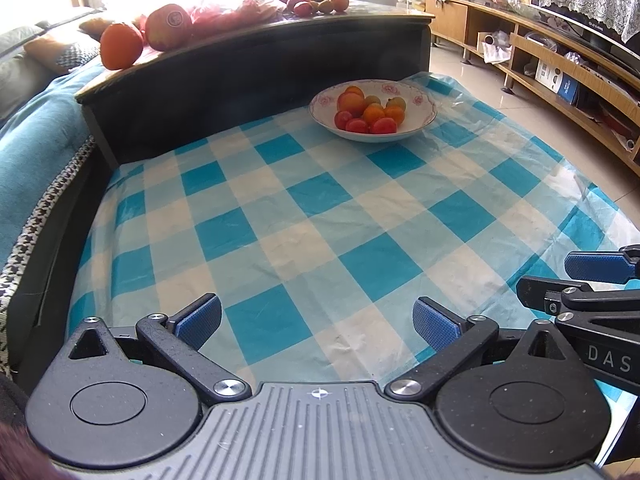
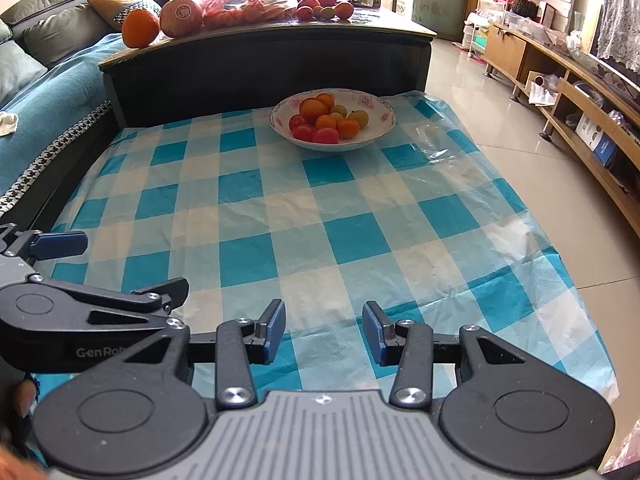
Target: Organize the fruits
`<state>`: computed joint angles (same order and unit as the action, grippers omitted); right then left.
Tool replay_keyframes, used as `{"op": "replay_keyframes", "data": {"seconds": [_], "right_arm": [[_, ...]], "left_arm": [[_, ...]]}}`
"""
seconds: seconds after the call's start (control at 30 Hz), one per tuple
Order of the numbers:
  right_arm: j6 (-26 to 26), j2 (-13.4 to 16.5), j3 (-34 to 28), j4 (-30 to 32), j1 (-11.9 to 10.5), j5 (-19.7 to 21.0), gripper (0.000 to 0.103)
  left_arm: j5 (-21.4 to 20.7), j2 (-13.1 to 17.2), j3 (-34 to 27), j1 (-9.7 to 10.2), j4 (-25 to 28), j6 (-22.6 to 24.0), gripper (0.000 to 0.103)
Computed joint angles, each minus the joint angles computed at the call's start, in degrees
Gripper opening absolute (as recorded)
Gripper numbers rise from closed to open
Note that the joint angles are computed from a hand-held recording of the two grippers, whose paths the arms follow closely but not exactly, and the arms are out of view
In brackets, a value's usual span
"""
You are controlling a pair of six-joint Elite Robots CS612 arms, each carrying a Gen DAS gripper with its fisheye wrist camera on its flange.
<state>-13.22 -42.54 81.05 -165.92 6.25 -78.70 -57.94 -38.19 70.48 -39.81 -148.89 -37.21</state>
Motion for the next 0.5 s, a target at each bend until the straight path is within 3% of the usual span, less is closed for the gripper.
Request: {"op": "replay_keyframes", "data": {"seconds": [0.5], "right_arm": [[0.03,-0.37,0.55,-0.13,0.01,-0.29,0.046]], "left_arm": [[0.33,-0.17,0.19,-0.13,0.22,-0.58,0.103]]}}
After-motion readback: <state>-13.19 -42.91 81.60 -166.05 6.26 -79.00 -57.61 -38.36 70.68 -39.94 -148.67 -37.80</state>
